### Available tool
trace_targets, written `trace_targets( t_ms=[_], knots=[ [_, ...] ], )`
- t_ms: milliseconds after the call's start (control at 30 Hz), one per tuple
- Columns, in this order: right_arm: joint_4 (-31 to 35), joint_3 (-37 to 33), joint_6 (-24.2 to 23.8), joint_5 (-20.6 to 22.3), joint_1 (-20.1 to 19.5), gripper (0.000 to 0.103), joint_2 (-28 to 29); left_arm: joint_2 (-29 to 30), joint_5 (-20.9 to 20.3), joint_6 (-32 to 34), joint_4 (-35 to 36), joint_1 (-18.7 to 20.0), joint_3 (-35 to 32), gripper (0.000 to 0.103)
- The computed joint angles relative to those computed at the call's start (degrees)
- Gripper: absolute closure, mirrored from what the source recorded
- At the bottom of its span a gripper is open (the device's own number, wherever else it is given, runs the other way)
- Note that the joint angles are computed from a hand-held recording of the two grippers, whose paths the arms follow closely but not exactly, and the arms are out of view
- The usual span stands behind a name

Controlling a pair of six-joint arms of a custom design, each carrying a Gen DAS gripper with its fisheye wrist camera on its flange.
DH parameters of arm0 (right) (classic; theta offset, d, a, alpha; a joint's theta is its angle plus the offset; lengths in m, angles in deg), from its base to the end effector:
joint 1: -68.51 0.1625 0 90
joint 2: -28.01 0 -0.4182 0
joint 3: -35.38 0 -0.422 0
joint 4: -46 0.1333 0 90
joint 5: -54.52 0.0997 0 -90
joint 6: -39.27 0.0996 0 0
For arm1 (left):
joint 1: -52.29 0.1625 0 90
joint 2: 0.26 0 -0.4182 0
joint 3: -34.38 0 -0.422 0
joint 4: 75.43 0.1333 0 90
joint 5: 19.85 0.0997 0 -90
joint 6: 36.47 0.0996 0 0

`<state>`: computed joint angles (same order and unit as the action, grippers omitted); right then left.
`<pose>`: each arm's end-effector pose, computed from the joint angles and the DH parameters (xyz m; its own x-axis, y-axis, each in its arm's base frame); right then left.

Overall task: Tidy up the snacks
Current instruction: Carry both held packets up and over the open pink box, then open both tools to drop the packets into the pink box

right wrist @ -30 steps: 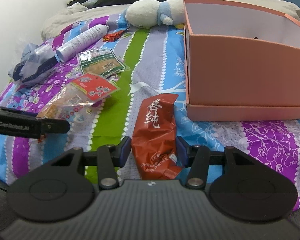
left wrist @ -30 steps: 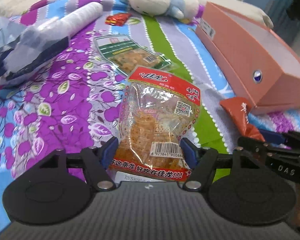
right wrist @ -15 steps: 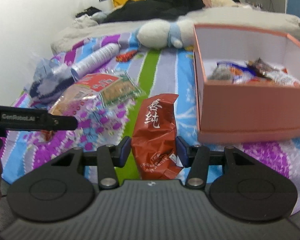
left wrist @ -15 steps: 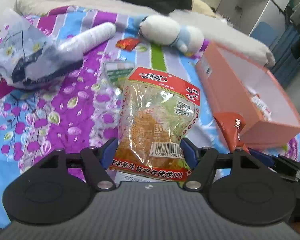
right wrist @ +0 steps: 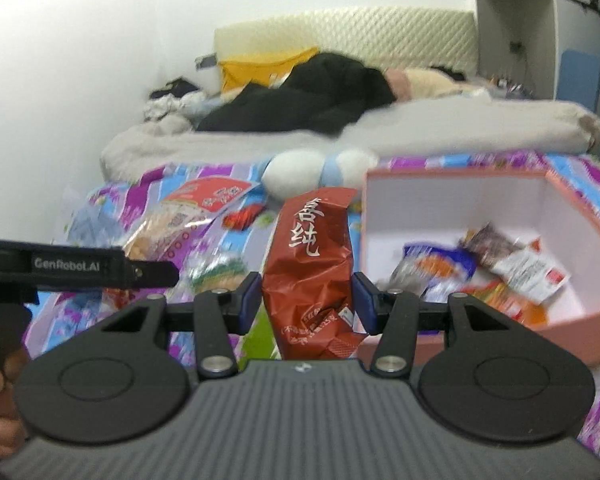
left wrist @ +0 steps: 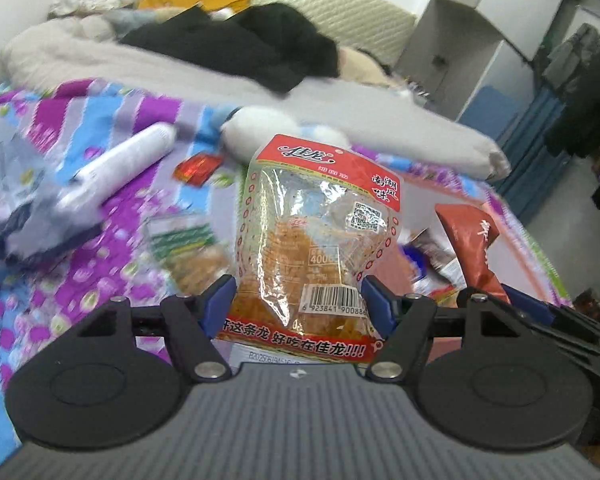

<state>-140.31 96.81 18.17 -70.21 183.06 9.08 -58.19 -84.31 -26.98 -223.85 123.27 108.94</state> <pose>0.4152 -0.7247 0.0452 -0.7873 -0.1217 0.6044 -0.5668 0.5287 -0.6319 -0.0813 -0.7765 0.3955 -0.8936 0.1383 -0.4269 0.3957 0.6915 -0.6043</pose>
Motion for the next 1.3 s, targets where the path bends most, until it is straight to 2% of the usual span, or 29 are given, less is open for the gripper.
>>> trace_targets(
  t_ms=[333,567,800,1033,1200,1300],
  knots=[
    [-4.7,-6.4,-5.6,0.5,-0.7,0.051,1.0,5.1,-3.4,1.4,-0.6,-3.1,-7.6,0.029],
    [-6.1,-6.7,-6.9,-0.3,-2.3,0.051,0.0,9.9,-5.2,1.2,1.6,-4.6,-12.8,0.029],
    [-4.7,-4.5,-4.6,-1.9,-4.8,0.051,-1.9,15.5,-4.9,0.7,5.9,-5.1,-17.8,0.029],
    [0.2,-3.6,-1.6,-4.1,-7.6,0.051,-3.0,22.1,-4.7,0.4,12.4,-5.3,-24.2,0.029],
    [3.5,-3.5,0.7,-5.9,-9.3,0.051,-3.2,26.6,-2.9,1.3,17.2,-5.5,-29.4,0.029],
    [5.1,-3.2,2.4,-5.8,-10.0,0.050,-3.6,28.6,-3.2,1.2,19.4,-5.3,-32.0,0.029]
  ],
)
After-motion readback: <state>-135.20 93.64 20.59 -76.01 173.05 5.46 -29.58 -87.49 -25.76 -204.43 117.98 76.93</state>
